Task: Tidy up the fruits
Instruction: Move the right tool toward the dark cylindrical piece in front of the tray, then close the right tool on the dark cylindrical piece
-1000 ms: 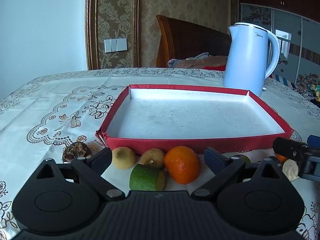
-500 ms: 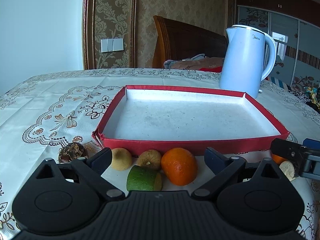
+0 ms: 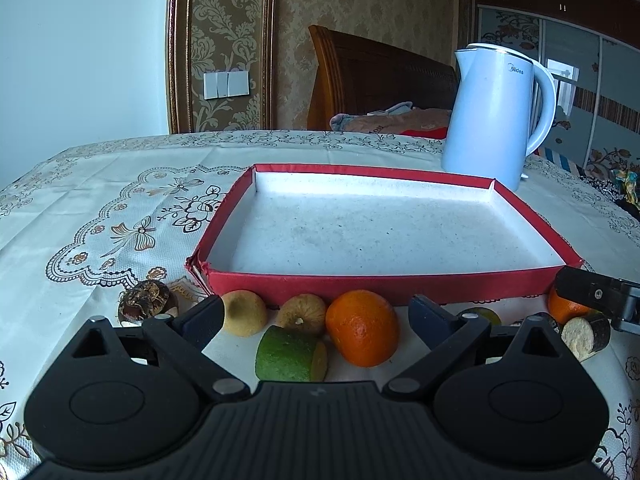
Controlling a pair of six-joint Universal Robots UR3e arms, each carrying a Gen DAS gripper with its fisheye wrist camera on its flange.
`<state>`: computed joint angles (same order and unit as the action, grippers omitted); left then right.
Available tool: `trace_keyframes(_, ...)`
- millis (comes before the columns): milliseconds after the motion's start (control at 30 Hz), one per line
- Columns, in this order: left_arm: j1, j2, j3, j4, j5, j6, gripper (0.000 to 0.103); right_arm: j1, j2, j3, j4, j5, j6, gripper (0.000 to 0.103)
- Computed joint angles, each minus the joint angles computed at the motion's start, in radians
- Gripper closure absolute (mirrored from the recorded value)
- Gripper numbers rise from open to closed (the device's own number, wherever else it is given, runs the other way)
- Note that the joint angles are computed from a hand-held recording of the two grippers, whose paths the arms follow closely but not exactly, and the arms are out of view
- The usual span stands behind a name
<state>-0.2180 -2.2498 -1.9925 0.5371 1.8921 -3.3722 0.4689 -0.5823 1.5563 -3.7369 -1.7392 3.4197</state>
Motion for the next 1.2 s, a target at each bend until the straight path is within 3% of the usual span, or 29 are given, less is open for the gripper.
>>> trace_keyframes(867,0.001,0.012,-0.004,-0.035,-0.01,-0.002,0.004,-0.005,-0.002,0.003,0.005,0.007,0.002,0.0)
trace_keyframes(1000,0.011,0.019,-0.012,-0.04,-0.019,-0.019,0.004,-0.054,-0.034,0.098,-0.077,0.088,0.046,0.0)
trace_keyframes(1200,0.011,0.016,-0.006,-0.043,-0.019,-0.017,0.004,-0.12,-0.12,0.286,-0.135,0.13,-0.01,0.0)
